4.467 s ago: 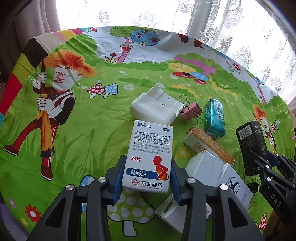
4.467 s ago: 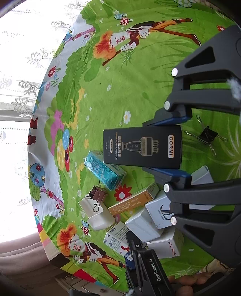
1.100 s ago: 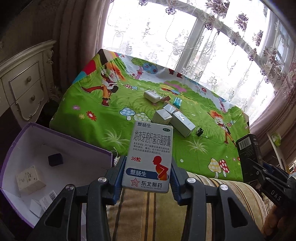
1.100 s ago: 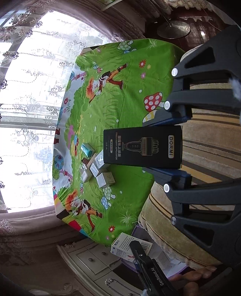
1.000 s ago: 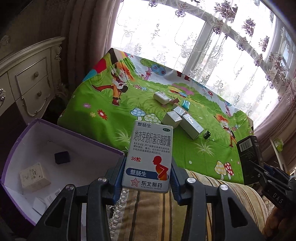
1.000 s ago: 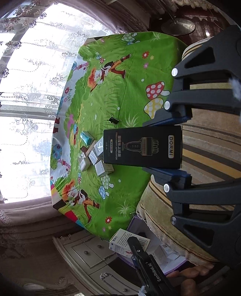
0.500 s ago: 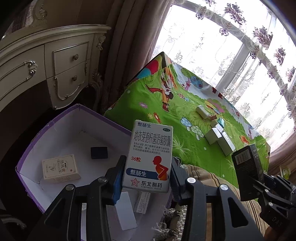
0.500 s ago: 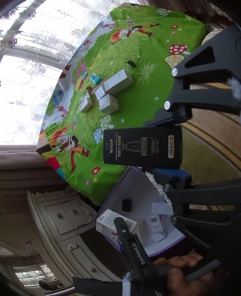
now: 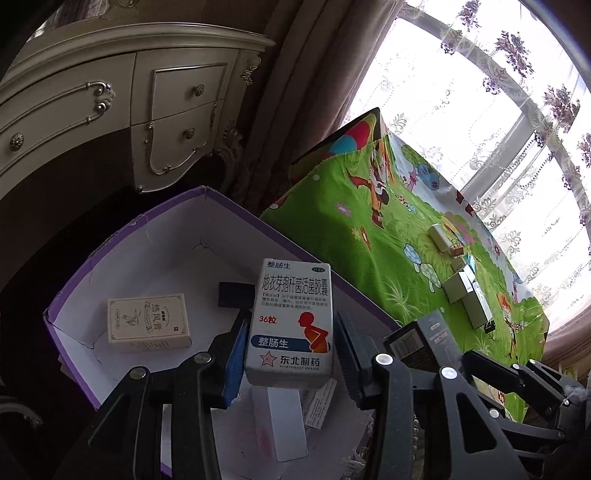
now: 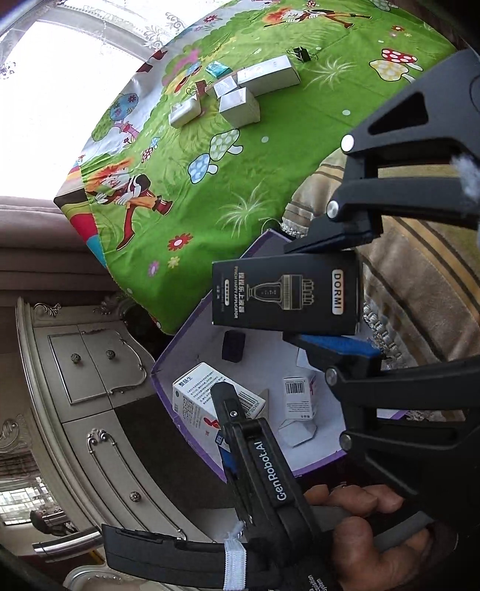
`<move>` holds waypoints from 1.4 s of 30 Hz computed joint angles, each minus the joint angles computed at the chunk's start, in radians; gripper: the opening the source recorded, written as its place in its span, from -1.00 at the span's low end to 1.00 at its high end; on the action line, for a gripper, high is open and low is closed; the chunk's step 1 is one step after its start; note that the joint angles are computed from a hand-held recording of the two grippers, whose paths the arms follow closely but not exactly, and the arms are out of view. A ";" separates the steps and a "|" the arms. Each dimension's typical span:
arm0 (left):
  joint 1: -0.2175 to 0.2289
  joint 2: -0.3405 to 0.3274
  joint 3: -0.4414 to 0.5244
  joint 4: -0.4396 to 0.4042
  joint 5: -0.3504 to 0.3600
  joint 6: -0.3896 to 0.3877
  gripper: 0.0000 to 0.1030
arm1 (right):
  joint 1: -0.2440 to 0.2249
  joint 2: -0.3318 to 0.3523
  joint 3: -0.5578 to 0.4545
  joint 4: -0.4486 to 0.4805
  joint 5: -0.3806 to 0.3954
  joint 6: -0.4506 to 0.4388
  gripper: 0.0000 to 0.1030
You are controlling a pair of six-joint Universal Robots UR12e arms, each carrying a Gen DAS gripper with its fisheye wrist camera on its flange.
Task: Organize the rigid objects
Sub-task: 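Lower both boxes into the cardboard box and open both tools, then move both open tools back over the remaining items on the sheet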
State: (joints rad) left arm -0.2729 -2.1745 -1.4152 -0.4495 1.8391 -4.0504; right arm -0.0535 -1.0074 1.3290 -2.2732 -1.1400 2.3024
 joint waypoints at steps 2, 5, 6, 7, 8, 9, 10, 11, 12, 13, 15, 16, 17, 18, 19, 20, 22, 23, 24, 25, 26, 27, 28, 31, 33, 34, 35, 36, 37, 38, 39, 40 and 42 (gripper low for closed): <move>0.001 -0.001 0.002 -0.014 0.001 -0.010 0.09 | 0.002 0.002 -0.003 0.013 -0.006 -0.007 0.13; 0.000 -0.003 0.005 -0.020 0.000 -0.010 0.16 | 0.004 0.000 0.004 -0.015 -0.018 0.001 0.28; -0.001 -0.005 0.010 -0.025 0.002 -0.003 0.16 | 0.004 -0.001 0.006 -0.027 -0.022 0.003 0.29; -0.003 -0.006 0.013 -0.030 0.004 0.006 0.18 | 0.004 -0.001 0.008 -0.040 -0.026 0.007 0.30; -0.005 -0.008 0.018 -0.033 0.007 0.016 0.21 | 0.004 -0.001 0.011 -0.056 -0.031 0.012 0.32; -0.007 -0.010 0.024 -0.036 0.011 0.026 0.23 | 0.004 -0.002 0.014 -0.071 -0.035 0.017 0.34; -0.010 -0.012 0.030 -0.039 0.016 0.036 0.29 | 0.004 -0.002 0.016 -0.084 -0.040 0.019 0.36; -0.012 -0.015 0.037 -0.045 0.023 0.048 0.36 | 0.003 -0.002 0.018 -0.095 -0.044 0.022 0.38; -0.014 -0.018 0.045 -0.052 0.029 0.059 0.39 | 0.003 -0.002 0.018 -0.104 -0.048 0.025 0.39; -0.017 -0.020 0.050 -0.055 0.035 0.067 0.44 | 0.002 -0.001 0.019 -0.110 -0.050 0.027 0.40; -0.020 -0.024 0.062 -0.064 0.044 0.078 0.48 | 0.001 -0.001 0.018 -0.117 -0.051 0.032 0.40; -0.023 -0.026 0.068 -0.070 0.052 0.079 0.50 | 0.000 0.000 0.018 -0.122 -0.052 0.036 0.41; -0.025 -0.028 0.075 -0.080 0.063 0.077 0.52 | -0.001 0.000 0.017 -0.125 -0.052 0.038 0.41; -0.027 -0.030 0.080 -0.088 0.076 0.074 0.52 | -0.002 0.001 0.016 -0.127 -0.052 0.040 0.41; -0.029 -0.032 0.083 -0.092 0.089 0.071 0.53 | -0.002 0.001 0.016 -0.131 -0.053 0.043 0.41; -0.032 -0.034 0.087 -0.094 0.103 0.067 0.53 | -0.003 0.002 0.016 -0.135 -0.054 0.046 0.41; -0.037 -0.039 0.097 -0.105 0.136 0.065 0.53 | -0.004 0.004 0.014 -0.141 -0.054 0.052 0.41; -0.039 -0.042 0.100 -0.102 0.149 0.071 0.53 | -0.004 0.006 0.012 -0.143 -0.055 0.056 0.41; -0.042 -0.045 0.100 -0.085 0.161 0.086 0.53 | -0.005 0.007 0.011 -0.147 -0.057 0.059 0.41; -0.046 -0.049 0.103 -0.072 0.175 0.105 0.53 | -0.006 0.007 0.011 -0.153 -0.060 0.064 0.41; -0.049 -0.053 0.109 -0.072 0.188 0.125 0.53 | -0.006 0.009 0.010 -0.157 -0.062 0.068 0.41; -0.052 -0.058 0.118 -0.074 0.197 0.147 0.53 | -0.007 0.011 0.007 -0.160 -0.064 0.073 0.41; -0.053 -0.062 0.126 -0.075 0.198 0.164 0.53 | -0.008 0.013 0.005 -0.164 -0.066 0.078 0.41; -0.054 -0.073 0.147 -0.076 0.177 0.196 0.53 | -0.013 0.021 -0.006 -0.169 -0.068 0.090 0.41; -0.054 -0.081 0.162 -0.083 0.162 0.202 0.53 | -0.016 0.028 -0.015 -0.172 -0.071 0.100 0.41; -0.054 -0.086 0.171 -0.088 0.151 0.208 0.53 | -0.018 0.031 -0.020 -0.173 -0.072 0.106 0.41; -0.054 -0.090 0.177 -0.090 0.142 0.212 0.53 | -0.019 0.036 -0.026 -0.172 -0.074 0.112 0.42; -0.054 -0.094 0.186 -0.097 0.136 0.216 0.53 | -0.021 0.040 -0.032 -0.173 -0.077 0.119 0.42; -0.055 -0.100 0.198 -0.107 0.134 0.221 0.53 | -0.023 0.045 -0.039 -0.171 -0.078 0.127 0.42; -0.056 -0.106 0.208 -0.116 0.133 0.229 0.53 | -0.025 0.049 -0.046 -0.166 -0.078 0.132 0.42; -0.056 -0.111 0.218 -0.124 0.131 0.235 0.53 | -0.027 0.054 -0.053 -0.163 -0.079 0.137 0.42; -0.056 -0.115 0.227 -0.129 0.128 0.236 0.53 | -0.029 0.058 -0.059 -0.163 -0.081 0.144 0.42; -0.056 -0.125 0.247 -0.145 0.122 0.244 0.53 | -0.033 0.067 -0.073 -0.155 -0.082 0.154 0.42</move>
State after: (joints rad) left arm -0.3286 -2.3000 -1.1679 -0.5945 1.9609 -3.8067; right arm -0.0865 -0.9407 1.2558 -2.4284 -1.2220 2.4560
